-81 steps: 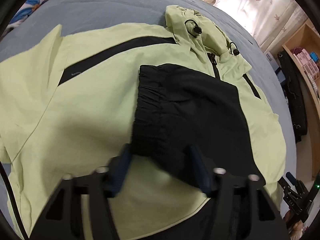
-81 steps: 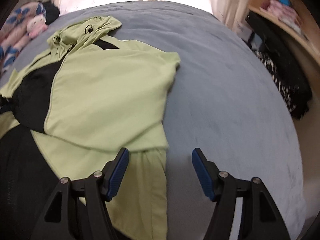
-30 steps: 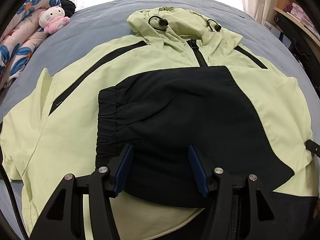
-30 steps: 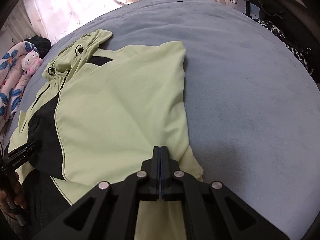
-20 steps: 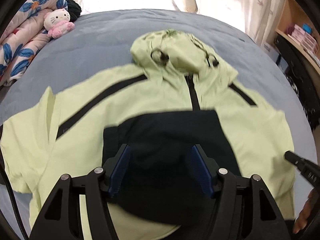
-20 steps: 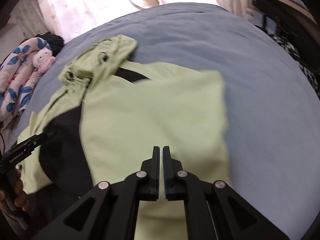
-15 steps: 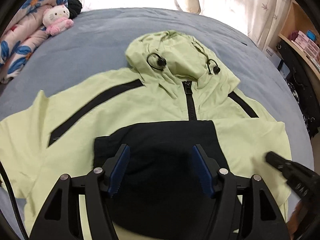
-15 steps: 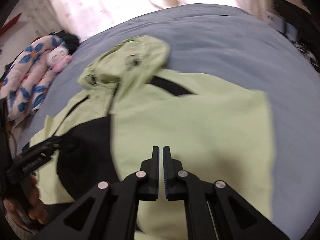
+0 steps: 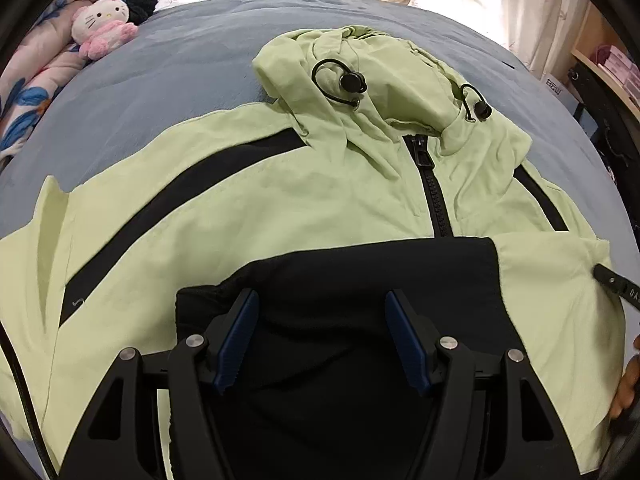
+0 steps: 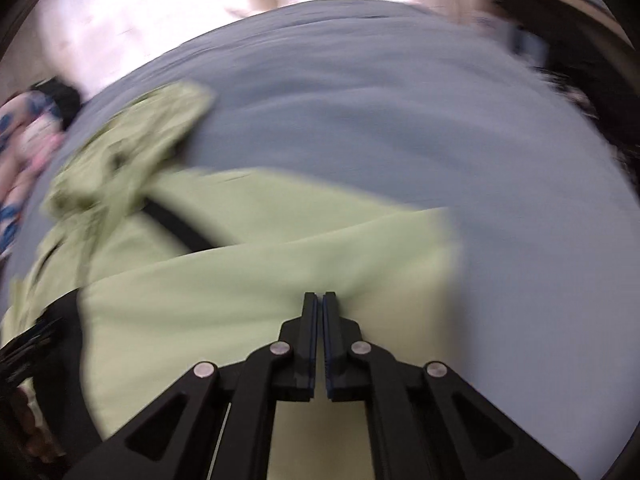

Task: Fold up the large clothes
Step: 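Lay the cuff flat on the jacket body, open the left tool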

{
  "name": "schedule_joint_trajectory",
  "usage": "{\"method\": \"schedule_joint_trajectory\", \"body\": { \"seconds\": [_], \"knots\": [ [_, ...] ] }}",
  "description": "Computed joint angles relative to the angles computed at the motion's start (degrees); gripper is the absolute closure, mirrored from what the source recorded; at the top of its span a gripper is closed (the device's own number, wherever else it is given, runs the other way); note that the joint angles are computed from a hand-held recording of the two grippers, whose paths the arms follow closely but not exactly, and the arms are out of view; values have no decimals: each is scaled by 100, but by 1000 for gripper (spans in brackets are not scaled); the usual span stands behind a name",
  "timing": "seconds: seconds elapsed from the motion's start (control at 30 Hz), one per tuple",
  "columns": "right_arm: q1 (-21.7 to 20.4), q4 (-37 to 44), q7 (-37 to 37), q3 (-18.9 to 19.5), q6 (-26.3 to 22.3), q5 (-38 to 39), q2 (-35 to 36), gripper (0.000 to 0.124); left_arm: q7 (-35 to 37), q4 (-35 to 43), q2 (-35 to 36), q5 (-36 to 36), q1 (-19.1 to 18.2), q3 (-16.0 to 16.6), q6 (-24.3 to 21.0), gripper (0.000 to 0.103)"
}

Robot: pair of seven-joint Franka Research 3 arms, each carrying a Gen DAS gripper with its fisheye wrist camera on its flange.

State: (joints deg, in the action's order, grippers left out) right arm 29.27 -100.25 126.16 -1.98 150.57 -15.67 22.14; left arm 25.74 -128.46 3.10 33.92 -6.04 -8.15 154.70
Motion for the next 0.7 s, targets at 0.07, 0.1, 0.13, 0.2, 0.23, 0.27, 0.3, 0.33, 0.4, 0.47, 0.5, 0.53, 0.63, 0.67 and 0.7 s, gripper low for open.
{"method": "schedule_joint_trajectory", "body": {
  "seconds": [0.07,0.1,0.13,0.2,0.23,0.27,0.3,0.33,0.4,0.47,0.5,0.53,0.63,0.67,0.7],
  "knots": [
    [-319,-273,-272,187,235,510,-105,123,-67,28,19,126,-19,3,-46,39],
    [-392,-371,-402,241,339,678,-147,123,-111,39,26,180,-30,2,-77,38],
    [-354,-435,-403,197,377,660,-193,123,-139,58,31,223,-43,-2,-125,38],
    [-140,-369,-212,33,242,344,-188,119,-127,71,22,207,-52,-10,-167,37],
    [-45,-302,-111,-29,142,178,-165,119,-90,72,9,168,-51,-14,-189,37],
    [19,-221,-47,-69,36,35,-134,119,-45,78,0,124,-50,-20,-211,37],
    [28,-198,-32,-73,3,-39,-123,119,39,93,-6,46,-42,-24,-223,37],
    [48,-144,5,-70,-48,-97,-98,119,72,53,-59,-1,-44,-33,-223,37],
    [33,-192,77,-33,-62,-88,-163,119,150,30,-111,-85,-41,-46,-232,37],
    [-37,-245,42,71,-34,60,-238,119,214,-21,-210,-155,-38,-59,-250,37],
    [-43,-298,34,93,-34,75,-291,119,240,-21,-250,-178,-38,-69,-292,37],
    [-31,-335,47,106,-56,60,-349,119,245,-9,-277,-173,-40,-80,-335,37],
    [-74,-439,-29,215,-86,164,-528,119,211,-81,-474,-125,-53,-122,-392,37],
    [-89,-528,-41,257,-73,217,-635,119,231,-125,-566,-149,-55,-138,-400,37],
    [-108,-586,-54,292,-60,260,-707,119,252,-174,-665,-179,-58,-156,-413,37]
  ]
}}
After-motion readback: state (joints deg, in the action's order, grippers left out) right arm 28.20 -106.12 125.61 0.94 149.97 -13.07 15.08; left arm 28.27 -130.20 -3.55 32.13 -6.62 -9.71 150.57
